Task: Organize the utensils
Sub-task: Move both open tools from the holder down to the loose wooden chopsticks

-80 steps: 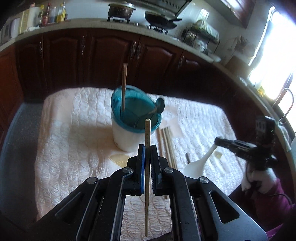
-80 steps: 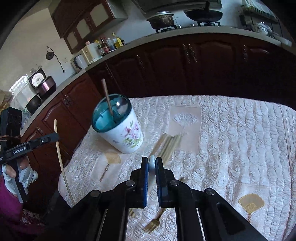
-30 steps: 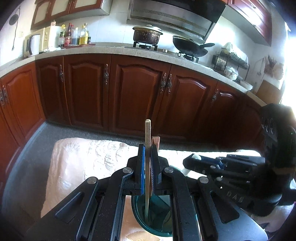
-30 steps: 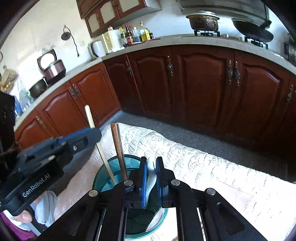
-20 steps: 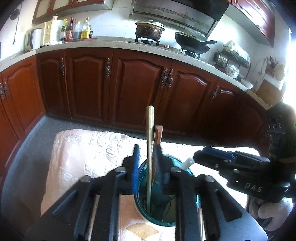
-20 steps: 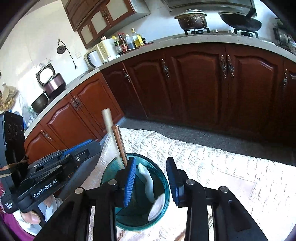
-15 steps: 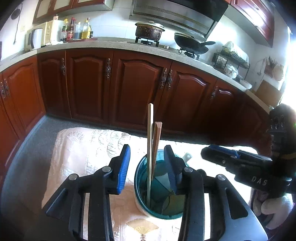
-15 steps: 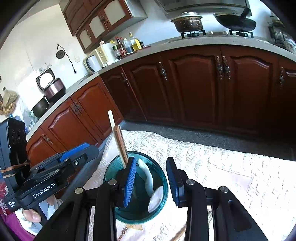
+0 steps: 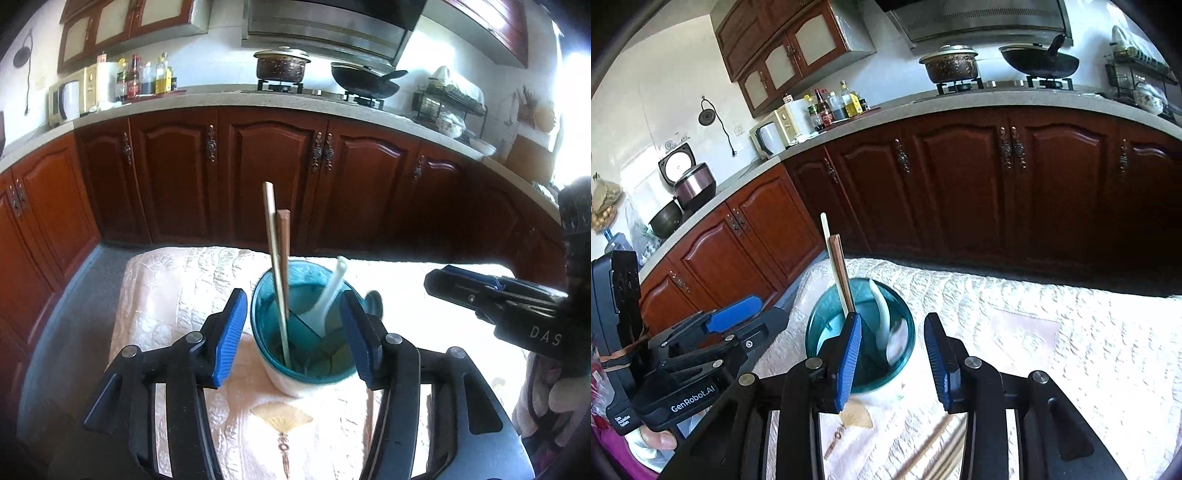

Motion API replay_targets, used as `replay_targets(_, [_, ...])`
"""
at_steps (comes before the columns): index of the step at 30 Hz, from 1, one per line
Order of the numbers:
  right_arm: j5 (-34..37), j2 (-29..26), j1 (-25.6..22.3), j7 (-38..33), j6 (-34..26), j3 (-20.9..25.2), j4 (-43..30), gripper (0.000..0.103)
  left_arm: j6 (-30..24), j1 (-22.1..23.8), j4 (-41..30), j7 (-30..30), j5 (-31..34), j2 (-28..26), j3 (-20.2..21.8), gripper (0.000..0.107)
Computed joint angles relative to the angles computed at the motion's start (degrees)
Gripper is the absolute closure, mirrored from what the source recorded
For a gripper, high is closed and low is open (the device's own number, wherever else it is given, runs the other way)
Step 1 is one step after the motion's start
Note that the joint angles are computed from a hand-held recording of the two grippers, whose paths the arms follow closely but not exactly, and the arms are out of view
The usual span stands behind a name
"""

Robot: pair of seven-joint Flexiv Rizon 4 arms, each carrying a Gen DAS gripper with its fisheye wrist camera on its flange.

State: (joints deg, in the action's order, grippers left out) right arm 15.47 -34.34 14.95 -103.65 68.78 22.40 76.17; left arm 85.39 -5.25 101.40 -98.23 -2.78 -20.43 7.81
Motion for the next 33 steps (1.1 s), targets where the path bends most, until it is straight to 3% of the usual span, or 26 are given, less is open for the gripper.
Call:
replay_targets(19, [1.6, 8.5, -3.2, 1.8, 4.8, -1.2, 15.1, 0.068, 0.4, -1.0, 6.6, 3.0, -1.3, 3.6, -4.4, 0.052])
replay_targets(20, [1.6, 8.5, -3.5, 1.9, 4.7, -1.2, 15.5, 0.068, 0.4, -0.5, 7.0, 3.8, -2.1, 3.6, -5.4, 0.052])
replay_targets(24, [2.0, 8.3, -4.3, 2.5, 4.1, -1.2, 17.0, 0.068, 1.1, 6.1, 10.9, 13.8, -12.4, 4.0, -15.7, 0.052])
replay_targets(26, [2.1, 7.7, -4.6, 2.9, 3.4, -1.3, 17.3, 0.068, 0.2, 7.2, 11.9, 17.7, -16.3, 3.6, -18.3, 0.052])
replay_targets(29, [2.3, 6.1, -5.0, 3.2, 1.4, -1.2, 16.8, 0.068, -2.9, 5.2, 11.6, 20.1, -17.5, 1.9, -17.0, 0.052])
replay_targets(33, [1.4, 4.2, -4.5, 4.6, 0.3, -2.1, 16.1, 0.068, -6.9, 1.3, 9.1, 18.9, -15.2, -1.8, -12.9, 0.052])
